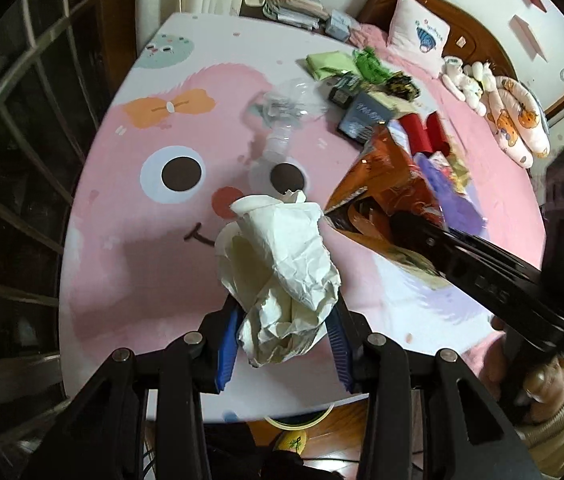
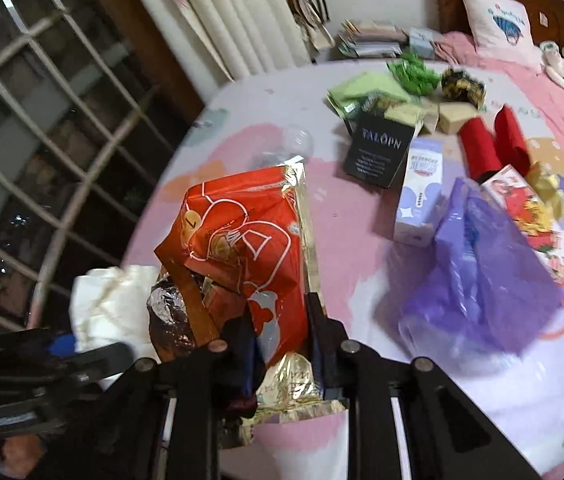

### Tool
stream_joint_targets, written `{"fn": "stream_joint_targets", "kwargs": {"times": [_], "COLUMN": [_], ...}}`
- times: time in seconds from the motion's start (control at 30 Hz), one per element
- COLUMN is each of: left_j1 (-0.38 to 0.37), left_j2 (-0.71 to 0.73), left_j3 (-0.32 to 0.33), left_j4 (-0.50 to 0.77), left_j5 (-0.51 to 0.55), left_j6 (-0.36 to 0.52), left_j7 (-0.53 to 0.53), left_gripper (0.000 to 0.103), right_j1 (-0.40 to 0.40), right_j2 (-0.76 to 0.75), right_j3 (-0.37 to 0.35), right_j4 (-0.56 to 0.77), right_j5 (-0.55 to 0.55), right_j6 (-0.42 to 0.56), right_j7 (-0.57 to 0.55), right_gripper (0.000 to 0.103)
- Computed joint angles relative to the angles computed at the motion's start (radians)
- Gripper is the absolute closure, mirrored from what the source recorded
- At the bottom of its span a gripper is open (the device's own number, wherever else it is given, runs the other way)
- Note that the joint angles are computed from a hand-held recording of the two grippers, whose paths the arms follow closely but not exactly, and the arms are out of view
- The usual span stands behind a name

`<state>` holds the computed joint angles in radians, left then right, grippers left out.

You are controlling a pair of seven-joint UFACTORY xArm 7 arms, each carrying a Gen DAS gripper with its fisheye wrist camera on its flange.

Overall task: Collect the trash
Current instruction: 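Carry the tissue and orange bag down over the blue bin with both grippers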

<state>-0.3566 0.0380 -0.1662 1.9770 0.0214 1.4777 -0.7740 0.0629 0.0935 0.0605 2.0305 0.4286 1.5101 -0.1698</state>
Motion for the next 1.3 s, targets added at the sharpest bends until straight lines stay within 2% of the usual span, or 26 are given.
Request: {"fn": "stream_joint_targets", "kwargs": {"times": [0.17, 0.4, 0.63, 0.83, 1.0, 1.1, 1.3], "left_j1": [-0.076, -0.254, -0.403, -0.476, -0.476, -0.456, -0.408], "left_j2": [-0.016, 0.008, 0.028, 0.05, 0.033, 0.01, 0.004], "left_j3": [-0.057, -0.146, -0.189, -0.197, -0.193, -0.19, -0.186], "left_j4": [0.036, 0.075, 0.018, -0.058, -0.209, -0.348, -0.62], "left_j5": [0.097, 0.267, 0.334, 0.319, 0.234, 0.175, 0.101], "left_j6": [0.041, 0.108, 0.114, 0.105, 0.025, -0.083, -0.358], "left_j7": [-0.109, -0.302, -0.471, -0.508, -0.487, -0.485, -0.458], "left_gripper": [0.065, 0.065, 0.065, 0.065, 0.065, 0.064, 0.062], "right_j1": [-0.053, -0.101, -0.132, -0.174, -0.224, -0.253, -0.288], "right_j2": [-0.14, -0.328, -0.493, -0.637, -0.762, -0.832, -0.909], "right_j3": [-0.058, -0.197, -0.296, -0.32, -0.302, -0.29, -0.256], "right_j4": [-0.061, -0.196, -0.399, -0.64, -0.894, -1.077, -1.403], "right_j5": [0.08, 0.122, 0.037, -0.072, -0.17, -0.218, -0.281], "right_j6": [0.079, 0.222, 0.329, 0.366, 0.298, 0.221, 0.004], "right_j7": [-0.072, -0.213, -0.326, -0.326, -0.29, -0.265, -0.213], "right_gripper": [0.082, 0.082, 0.082, 0.082, 0.082, 0.082, 0.079]}}
